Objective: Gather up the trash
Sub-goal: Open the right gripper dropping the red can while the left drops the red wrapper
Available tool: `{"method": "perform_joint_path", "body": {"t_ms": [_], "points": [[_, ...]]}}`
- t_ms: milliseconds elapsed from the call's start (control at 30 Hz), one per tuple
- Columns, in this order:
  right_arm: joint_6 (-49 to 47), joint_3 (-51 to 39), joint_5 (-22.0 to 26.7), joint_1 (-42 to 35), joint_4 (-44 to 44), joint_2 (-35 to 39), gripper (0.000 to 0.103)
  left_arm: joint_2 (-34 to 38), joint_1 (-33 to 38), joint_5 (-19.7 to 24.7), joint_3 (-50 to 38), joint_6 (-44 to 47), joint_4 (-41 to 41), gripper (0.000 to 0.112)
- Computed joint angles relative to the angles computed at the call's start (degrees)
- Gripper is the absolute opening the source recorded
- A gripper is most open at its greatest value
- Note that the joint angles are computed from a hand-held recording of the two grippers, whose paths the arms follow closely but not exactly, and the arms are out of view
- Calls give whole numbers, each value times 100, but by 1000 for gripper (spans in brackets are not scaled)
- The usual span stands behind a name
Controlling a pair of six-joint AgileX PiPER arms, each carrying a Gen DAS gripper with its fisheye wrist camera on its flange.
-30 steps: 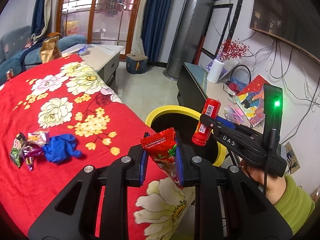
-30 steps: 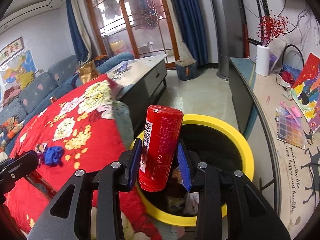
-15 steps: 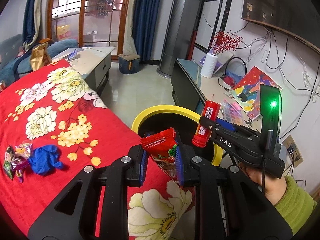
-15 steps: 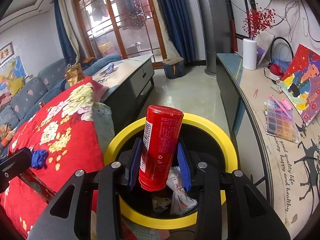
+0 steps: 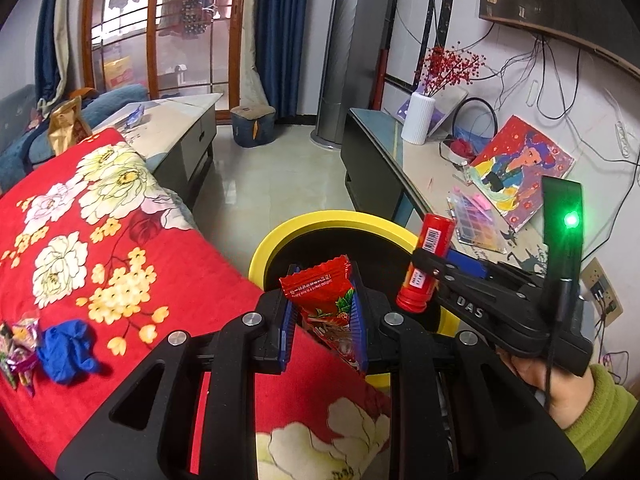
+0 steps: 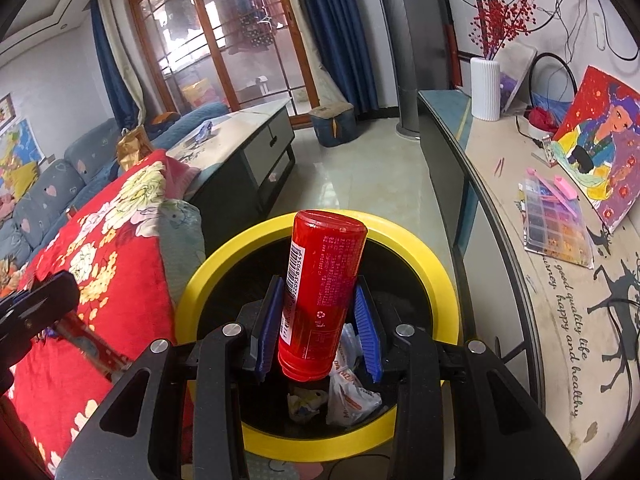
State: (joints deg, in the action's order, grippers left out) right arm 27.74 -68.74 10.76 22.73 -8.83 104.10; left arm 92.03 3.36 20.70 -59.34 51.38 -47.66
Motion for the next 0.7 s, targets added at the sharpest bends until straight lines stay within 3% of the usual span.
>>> {"method": "perform_joint_path", "body": {"t_ms": [267,433,467,533,567,600,700], "points": [[-899,-62,27,-74,948,160,34,607,-5,-65,-418,-332,208,17],[-984,-119,50,-39,1051,231,35,826,10,-62,-630,-549,305,17],[-916,-135,65,-32,983,234,35,888,22,-5,-708,-575,291,20],[-796,-166,106,-14,874,238,50,931,46,30,-754,-575,253,30],[-593,-168,112,1,671,236,54,947,68,75,-768,-514,180,41],[-191,-183,136,30,262,240,59,951,113,137,-765,-334,-17,45],[242,-191,135,103,-203,235,60,889,183,184,-698,-192,-226,53]]}}
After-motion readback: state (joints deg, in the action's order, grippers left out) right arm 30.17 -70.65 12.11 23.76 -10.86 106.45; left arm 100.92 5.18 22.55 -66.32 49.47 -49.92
